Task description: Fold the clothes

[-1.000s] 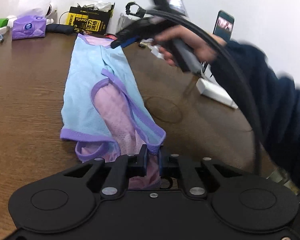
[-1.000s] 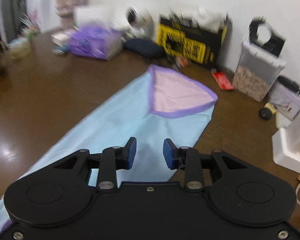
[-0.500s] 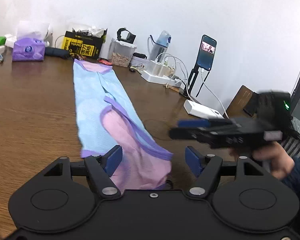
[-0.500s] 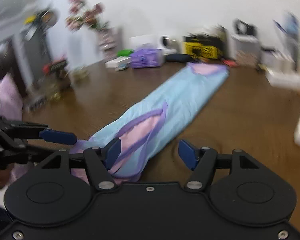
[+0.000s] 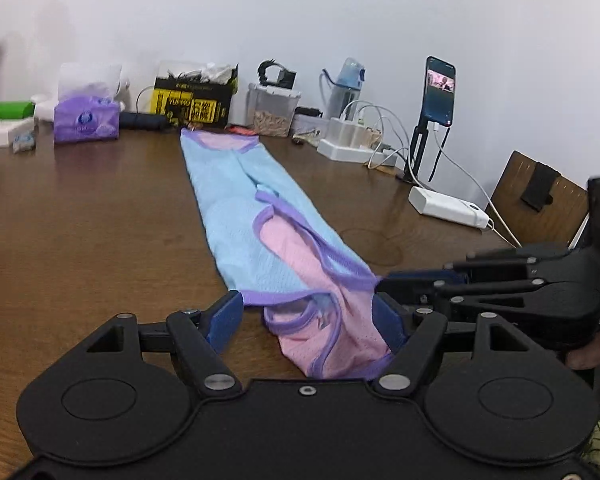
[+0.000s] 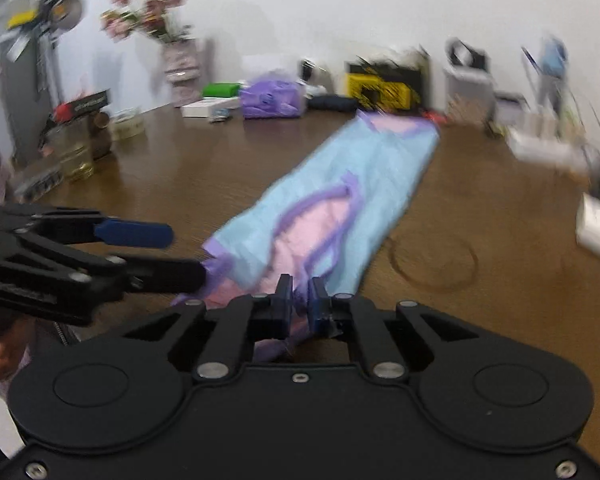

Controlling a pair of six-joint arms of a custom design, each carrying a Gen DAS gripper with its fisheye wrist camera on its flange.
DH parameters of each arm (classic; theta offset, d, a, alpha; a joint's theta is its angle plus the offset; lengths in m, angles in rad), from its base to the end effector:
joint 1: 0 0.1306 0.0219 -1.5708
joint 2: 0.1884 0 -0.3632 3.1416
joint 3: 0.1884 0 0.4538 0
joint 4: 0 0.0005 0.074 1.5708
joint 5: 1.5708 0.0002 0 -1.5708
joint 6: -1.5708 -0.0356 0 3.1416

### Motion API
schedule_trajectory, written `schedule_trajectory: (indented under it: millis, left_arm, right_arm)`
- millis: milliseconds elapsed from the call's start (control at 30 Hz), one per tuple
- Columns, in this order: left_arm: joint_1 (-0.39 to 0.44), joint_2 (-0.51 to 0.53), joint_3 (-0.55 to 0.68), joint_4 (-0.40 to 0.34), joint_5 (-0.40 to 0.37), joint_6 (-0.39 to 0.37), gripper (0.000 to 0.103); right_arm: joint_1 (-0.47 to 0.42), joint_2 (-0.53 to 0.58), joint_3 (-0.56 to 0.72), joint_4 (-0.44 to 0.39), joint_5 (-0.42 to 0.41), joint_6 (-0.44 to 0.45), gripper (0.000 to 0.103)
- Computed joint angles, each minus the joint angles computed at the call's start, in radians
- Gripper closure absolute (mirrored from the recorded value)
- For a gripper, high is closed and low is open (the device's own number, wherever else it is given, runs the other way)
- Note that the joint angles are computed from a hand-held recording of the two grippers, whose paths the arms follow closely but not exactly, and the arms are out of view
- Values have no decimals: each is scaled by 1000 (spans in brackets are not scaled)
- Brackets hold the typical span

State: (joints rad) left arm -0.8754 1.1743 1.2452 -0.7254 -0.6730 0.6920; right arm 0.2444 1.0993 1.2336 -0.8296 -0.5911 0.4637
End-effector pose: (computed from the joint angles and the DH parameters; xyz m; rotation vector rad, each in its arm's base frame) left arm 0.3243 -0.3548 0.4560 -0.1639 2.0668 -0.2050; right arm 0.4315 0.1275 0.4736 -1.0375 1.9192 0.5430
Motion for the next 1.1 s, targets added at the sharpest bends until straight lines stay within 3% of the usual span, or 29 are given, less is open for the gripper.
schedule_trajectory:
  millis: [100, 233, 367, 500, 633, 767, 1033, 1100]
  left_arm:
    - [12, -25, -14, 17, -1, -3, 33]
    - [42, 19, 43, -14, 20, -33, 32]
    - [66, 135, 161, -135, 44, -85, 32]
    - [75, 209, 233, -226, 65, -121, 30]
    - [81, 216, 238, -239, 83, -114, 30]
    - [86, 198, 213, -222, 86, -114, 28]
    - [89, 203, 221, -223, 81, -113, 26]
    - [91, 208, 226, -225, 82, -110, 26]
  right_arm:
    - [33, 48, 65, -122, 10, 183, 92]
    - [61, 87, 105, -208, 31, 291, 85]
    - [51, 105, 123, -247, -9, 294, 74]
    - [23, 102, 115, -255, -50, 266, 70]
    - [-18, 97, 115, -281, -98, 255, 68]
    - [-73, 112, 130, -321, -190, 312, 64]
    - [-120, 126, 138, -343, -200, 358, 62]
    - [-122, 128, 130, -339, -190, 359, 69]
